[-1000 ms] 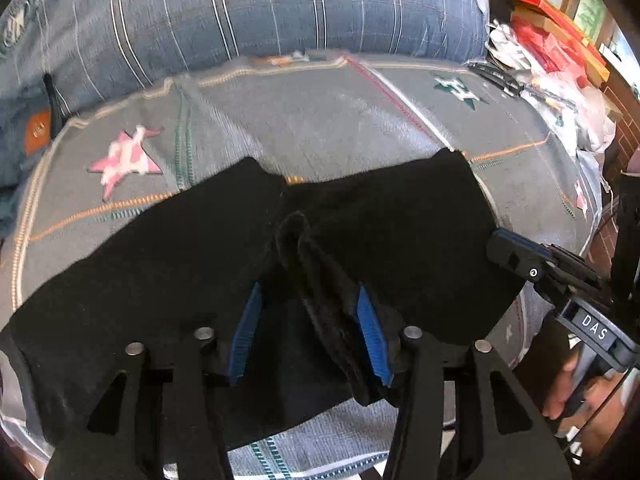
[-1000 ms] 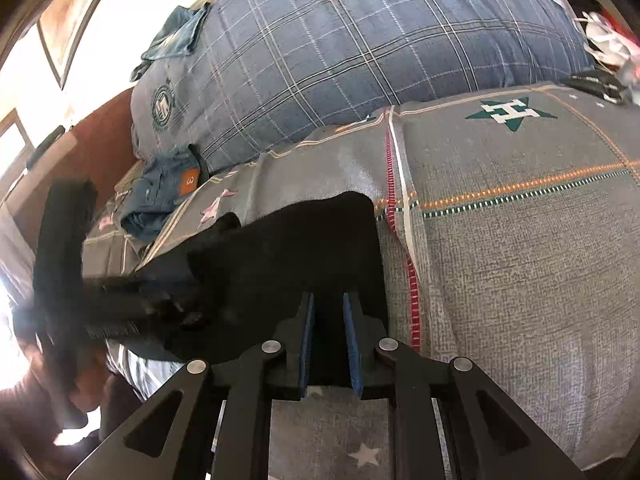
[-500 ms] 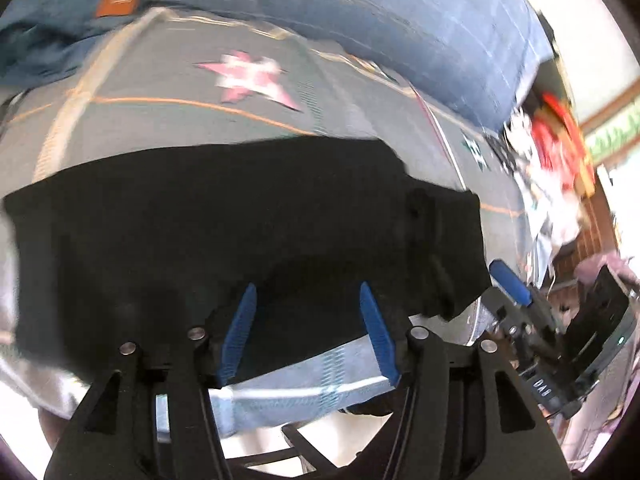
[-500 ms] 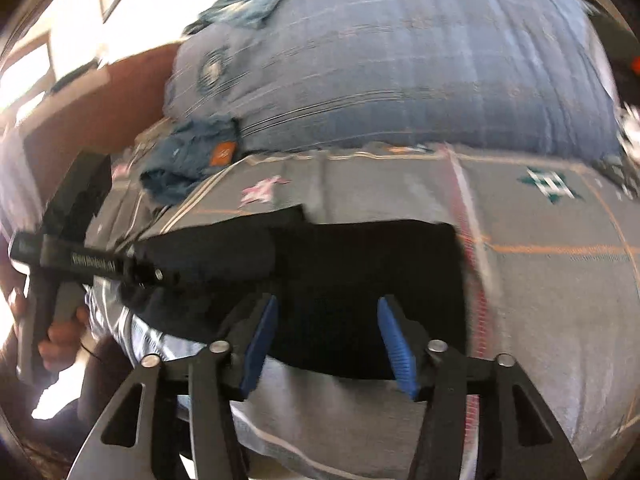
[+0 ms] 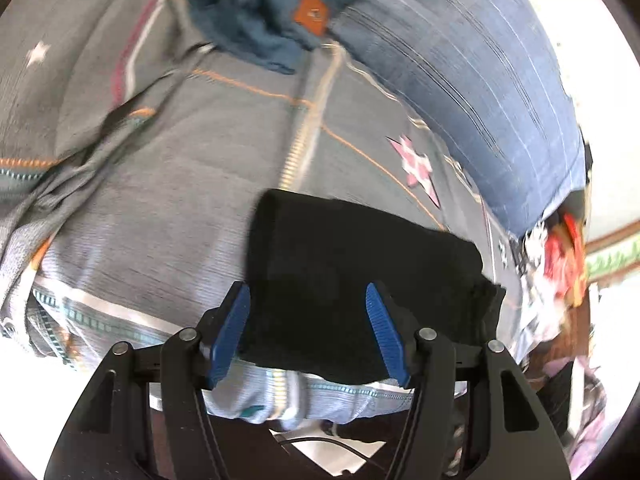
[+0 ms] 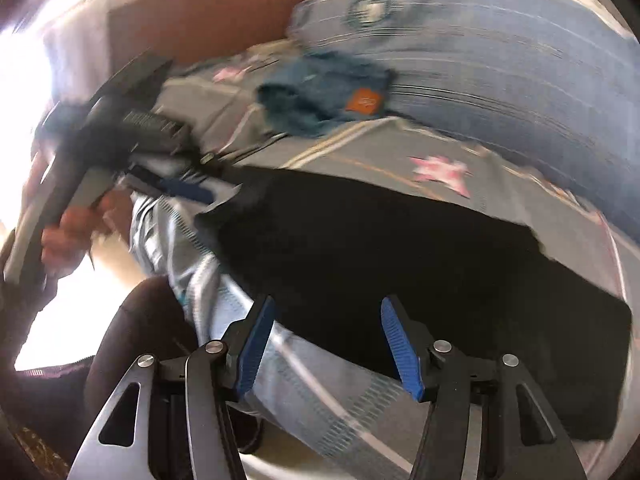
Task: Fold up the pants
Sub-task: 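Regrasp the folded black pants with both grippers and lift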
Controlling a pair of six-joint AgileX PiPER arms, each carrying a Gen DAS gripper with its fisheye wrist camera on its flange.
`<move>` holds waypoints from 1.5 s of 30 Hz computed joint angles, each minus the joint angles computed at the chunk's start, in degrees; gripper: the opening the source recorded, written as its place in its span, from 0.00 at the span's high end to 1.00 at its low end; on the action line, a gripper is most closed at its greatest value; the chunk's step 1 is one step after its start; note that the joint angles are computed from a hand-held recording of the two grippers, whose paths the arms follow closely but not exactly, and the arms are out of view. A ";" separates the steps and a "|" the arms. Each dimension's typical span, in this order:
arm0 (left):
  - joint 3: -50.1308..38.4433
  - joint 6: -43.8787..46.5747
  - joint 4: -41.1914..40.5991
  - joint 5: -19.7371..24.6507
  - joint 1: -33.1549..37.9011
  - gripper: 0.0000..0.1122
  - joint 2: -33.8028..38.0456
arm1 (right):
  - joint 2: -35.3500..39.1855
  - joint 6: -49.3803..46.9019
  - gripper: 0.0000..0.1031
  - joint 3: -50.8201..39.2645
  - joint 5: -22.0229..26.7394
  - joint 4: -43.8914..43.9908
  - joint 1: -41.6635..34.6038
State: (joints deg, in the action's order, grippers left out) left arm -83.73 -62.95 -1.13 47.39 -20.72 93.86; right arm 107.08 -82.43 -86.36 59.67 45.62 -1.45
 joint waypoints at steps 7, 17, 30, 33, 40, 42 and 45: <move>3.35 11.14 -12.46 -3.75 6.56 0.47 0.21 | -3.34 -6.18 0.43 9.10 -8.85 -1.94 9.50; -4.46 21.64 -21.62 1.60 12.97 0.39 7.14 | -6.47 -20.04 0.41 21.46 -30.76 2.35 17.55; -2.18 32.65 -38.13 -2.10 13.86 0.85 6.30 | -2.83 -18.56 0.84 13.72 -26.42 3.98 16.68; 1.16 36.88 -46.17 -5.41 14.62 0.87 4.48 | -1.44 -12.35 0.86 9.02 -21.43 0.81 15.16; -6.99 32.53 -43.91 -6.28 11.34 0.87 5.39 | -2.11 -8.81 0.86 2.87 -11.08 5.04 8.99; -13.02 29.04 -40.39 -4.77 9.49 0.87 7.94 | -1.44 -6.98 0.87 0.40 -8.35 5.59 7.10; -25.46 23.72 -35.01 -0.74 6.43 0.87 14.36 | -0.62 -4.62 0.87 -2.21 -4.53 7.00 3.49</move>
State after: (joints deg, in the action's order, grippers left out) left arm -109.19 -39.23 -36.13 46.66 -14.29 108.22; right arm 106.46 -87.05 -88.56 55.15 52.63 2.04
